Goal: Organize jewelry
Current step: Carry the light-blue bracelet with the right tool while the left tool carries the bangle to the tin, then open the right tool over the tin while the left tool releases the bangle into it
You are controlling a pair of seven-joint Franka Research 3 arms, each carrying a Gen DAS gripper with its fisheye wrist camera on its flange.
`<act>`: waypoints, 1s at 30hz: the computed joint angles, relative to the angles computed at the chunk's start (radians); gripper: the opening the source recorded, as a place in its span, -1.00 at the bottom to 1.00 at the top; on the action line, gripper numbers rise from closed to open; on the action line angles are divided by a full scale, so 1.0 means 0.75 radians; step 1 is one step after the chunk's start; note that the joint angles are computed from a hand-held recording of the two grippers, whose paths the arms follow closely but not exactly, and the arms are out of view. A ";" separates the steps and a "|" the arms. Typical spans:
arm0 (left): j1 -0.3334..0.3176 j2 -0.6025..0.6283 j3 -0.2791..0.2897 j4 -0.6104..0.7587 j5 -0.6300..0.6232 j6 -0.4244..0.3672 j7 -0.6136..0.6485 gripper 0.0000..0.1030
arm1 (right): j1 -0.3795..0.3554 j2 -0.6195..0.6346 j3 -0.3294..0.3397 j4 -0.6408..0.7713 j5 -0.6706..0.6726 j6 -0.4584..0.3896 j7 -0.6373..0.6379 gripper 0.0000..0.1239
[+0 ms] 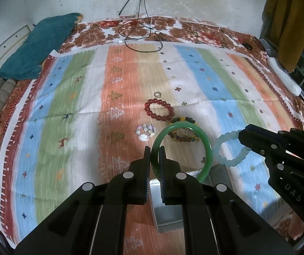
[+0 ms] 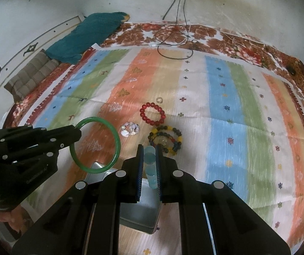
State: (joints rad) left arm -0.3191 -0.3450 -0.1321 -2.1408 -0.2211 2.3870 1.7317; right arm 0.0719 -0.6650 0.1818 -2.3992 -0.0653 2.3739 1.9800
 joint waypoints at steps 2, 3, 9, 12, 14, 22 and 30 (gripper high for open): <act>0.002 -0.023 0.001 -0.026 0.003 -0.001 -0.002 -0.86 | 0.004 -0.019 0.002 -0.013 0.003 -0.003 0.004 -0.81; 0.001 -0.032 0.002 -0.034 0.004 -0.004 -0.002 -0.86 | 0.006 -0.025 0.004 -0.018 0.005 -0.006 0.007 -0.81; -0.017 -0.089 0.021 -0.089 -0.018 -0.008 0.016 -0.86 | 0.023 -0.070 0.008 -0.047 0.024 -0.031 0.008 -0.81; -0.024 -0.119 0.026 -0.117 -0.018 -0.003 0.022 -0.86 | 0.032 -0.090 0.011 -0.062 0.033 -0.043 0.005 -0.81; -0.029 -0.130 0.030 -0.128 -0.020 -0.001 0.023 -0.86 | 0.034 -0.102 0.015 -0.070 0.036 -0.048 0.005 -0.81; -0.039 -0.158 0.036 -0.148 -0.008 -0.022 0.028 -0.85 | 0.041 -0.136 0.024 -0.092 0.050 -0.056 0.007 -0.81; -0.014 -0.114 0.019 -0.105 0.007 -0.110 -0.010 -0.57 | -0.009 -0.145 0.034 -0.099 0.027 -0.065 0.084 -0.49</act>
State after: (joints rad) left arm -0.3296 -0.4308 -0.1182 -2.2196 -0.2160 2.3044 1.7242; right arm 0.0649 -0.7737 0.2076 -2.4737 -0.0452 2.3250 2.0428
